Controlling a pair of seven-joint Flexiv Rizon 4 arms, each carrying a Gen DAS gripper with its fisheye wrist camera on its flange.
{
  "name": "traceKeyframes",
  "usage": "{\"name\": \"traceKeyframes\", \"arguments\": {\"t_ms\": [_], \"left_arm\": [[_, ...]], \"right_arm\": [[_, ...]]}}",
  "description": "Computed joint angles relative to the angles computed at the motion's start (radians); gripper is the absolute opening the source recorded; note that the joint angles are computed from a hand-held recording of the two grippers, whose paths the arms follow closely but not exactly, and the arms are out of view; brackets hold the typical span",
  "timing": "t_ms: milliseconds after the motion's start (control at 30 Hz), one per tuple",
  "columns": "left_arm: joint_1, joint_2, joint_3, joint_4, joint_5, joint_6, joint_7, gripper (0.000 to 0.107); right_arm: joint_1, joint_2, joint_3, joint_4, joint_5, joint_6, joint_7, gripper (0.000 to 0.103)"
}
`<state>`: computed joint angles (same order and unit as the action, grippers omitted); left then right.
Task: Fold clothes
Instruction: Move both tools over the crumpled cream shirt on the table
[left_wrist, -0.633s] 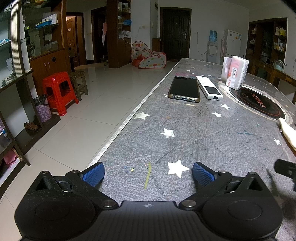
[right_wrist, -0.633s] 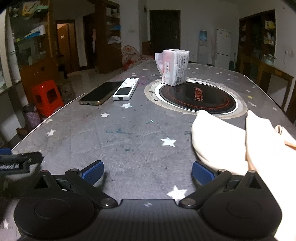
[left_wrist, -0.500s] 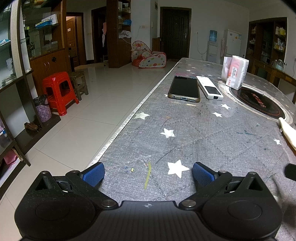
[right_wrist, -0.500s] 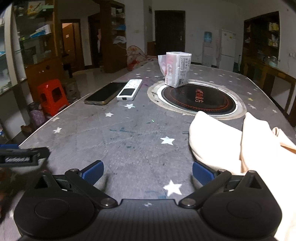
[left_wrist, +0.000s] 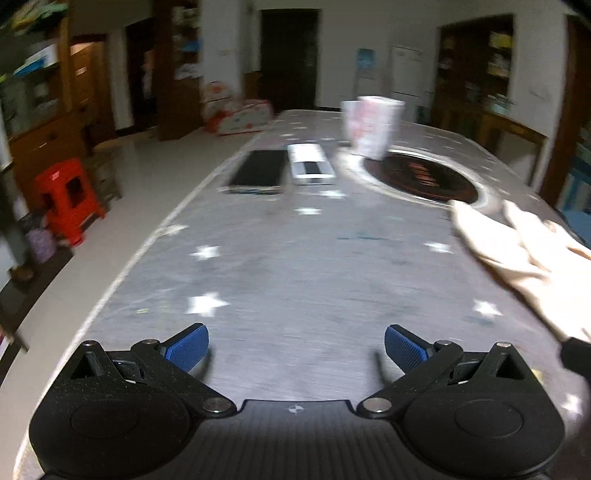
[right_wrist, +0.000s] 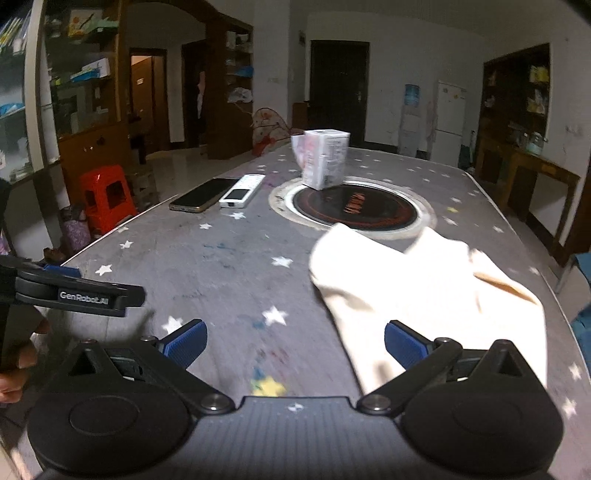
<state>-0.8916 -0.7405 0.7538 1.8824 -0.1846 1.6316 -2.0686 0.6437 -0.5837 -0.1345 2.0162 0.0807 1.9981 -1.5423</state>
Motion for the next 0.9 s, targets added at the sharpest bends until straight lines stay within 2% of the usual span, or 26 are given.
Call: {"name": "traceKeyframes", "arguments": {"t_ms": [167,333,467,700,900], "left_arm": [[-0.021,0.016,-0.026,-0.055,0.044,-0.044,0.011,0.103],[-0.054,0.023,-0.019,-0.107,0.098,-0.113,-0.036,0.103],[-0.063,0.036,-0.034,-0.141,0.143,-0.162,-0.067,0.103],[-0.050,0.058,-0.091,-0.186,0.228,-0.210,-0.100,0.103],[-0.021,0.065,-0.147,-0.221,0.302,-0.249,-0.122,0.103]], "right_arm": [[0.067,0.036,-0.079,0.076,0.087,0.025,-0.031,0.103],[0.171,0.085,-0.196,0.127,0.215,-0.017,-0.014,0.103],[0.332,0.099,-0.371,0.185,0.320,-0.018,0.017,0.103],[0.407,0.128,-0.477,0.250,0.334,-0.048,0.055,0.103],[0.436,0.118,-0.536,0.283,0.292,-0.075,0.137,0.103]]}}
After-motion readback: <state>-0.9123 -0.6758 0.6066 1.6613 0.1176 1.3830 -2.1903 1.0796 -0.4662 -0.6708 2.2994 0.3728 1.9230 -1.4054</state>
